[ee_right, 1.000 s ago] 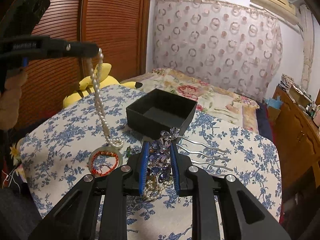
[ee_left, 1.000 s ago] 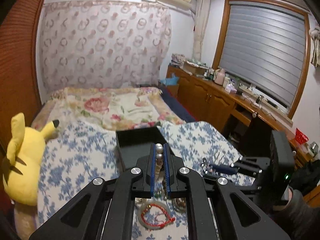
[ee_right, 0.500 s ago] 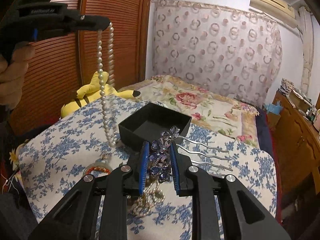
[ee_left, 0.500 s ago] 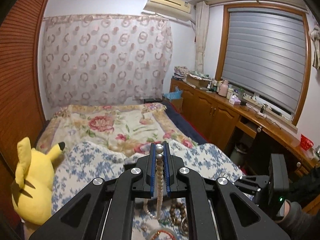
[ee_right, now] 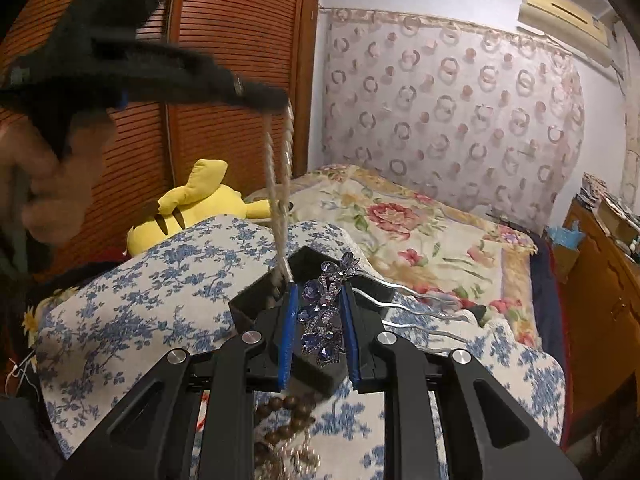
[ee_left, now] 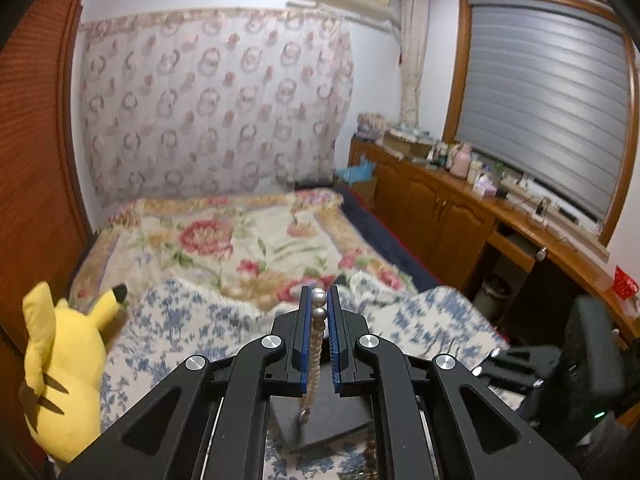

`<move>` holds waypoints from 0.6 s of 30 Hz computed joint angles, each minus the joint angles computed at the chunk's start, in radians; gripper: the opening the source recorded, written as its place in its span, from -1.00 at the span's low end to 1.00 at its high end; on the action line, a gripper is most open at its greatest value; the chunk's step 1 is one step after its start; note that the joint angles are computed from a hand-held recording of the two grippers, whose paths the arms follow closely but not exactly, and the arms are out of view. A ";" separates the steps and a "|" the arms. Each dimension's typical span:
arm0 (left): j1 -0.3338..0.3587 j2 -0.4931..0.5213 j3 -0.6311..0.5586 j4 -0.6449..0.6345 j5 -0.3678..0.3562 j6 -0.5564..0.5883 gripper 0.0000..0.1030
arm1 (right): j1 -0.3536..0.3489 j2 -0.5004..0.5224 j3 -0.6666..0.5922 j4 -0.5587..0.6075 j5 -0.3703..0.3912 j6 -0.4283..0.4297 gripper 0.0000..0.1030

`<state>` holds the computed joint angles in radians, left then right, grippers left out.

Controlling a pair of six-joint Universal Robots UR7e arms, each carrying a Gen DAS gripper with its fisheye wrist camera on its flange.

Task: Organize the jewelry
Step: 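Lift the pearl necklace and hairpin and carry both over the black box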

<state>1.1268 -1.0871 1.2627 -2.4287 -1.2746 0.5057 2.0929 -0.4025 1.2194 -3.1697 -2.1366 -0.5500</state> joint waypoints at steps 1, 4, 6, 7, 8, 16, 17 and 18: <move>0.013 0.013 -0.004 -0.003 0.004 0.001 -0.87 | -0.005 0.009 -0.017 0.012 0.008 -0.007 -0.55; 0.037 0.037 -0.019 0.000 0.023 -0.001 -0.54 | -0.018 0.041 -0.077 0.053 0.025 -0.019 -0.55; 0.050 0.043 -0.019 -0.008 0.028 -0.003 -0.44 | -0.026 0.062 -0.114 0.080 0.034 -0.024 -0.55; 0.059 0.045 -0.020 -0.012 0.037 -0.002 -0.43 | -0.031 0.075 -0.136 0.090 0.038 -0.031 -0.55; 0.066 0.047 -0.019 -0.015 0.043 0.001 -0.41 | -0.034 0.085 -0.155 0.103 0.044 -0.035 -0.55; 0.116 0.047 0.001 -0.071 0.126 0.032 0.15 | -0.054 0.158 -0.278 0.199 0.079 -0.050 -0.54; 0.120 0.045 0.009 -0.091 0.136 0.045 0.20 | -0.055 0.166 -0.292 0.214 0.079 -0.049 -0.54; 0.124 0.043 0.016 -0.101 0.141 0.052 0.26 | -0.057 0.178 -0.313 0.235 0.079 -0.044 -0.54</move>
<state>1.2507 -1.0443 1.2782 -2.5296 -1.1333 0.5576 2.0359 -0.2244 0.9069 -2.9344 -2.0579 -0.5942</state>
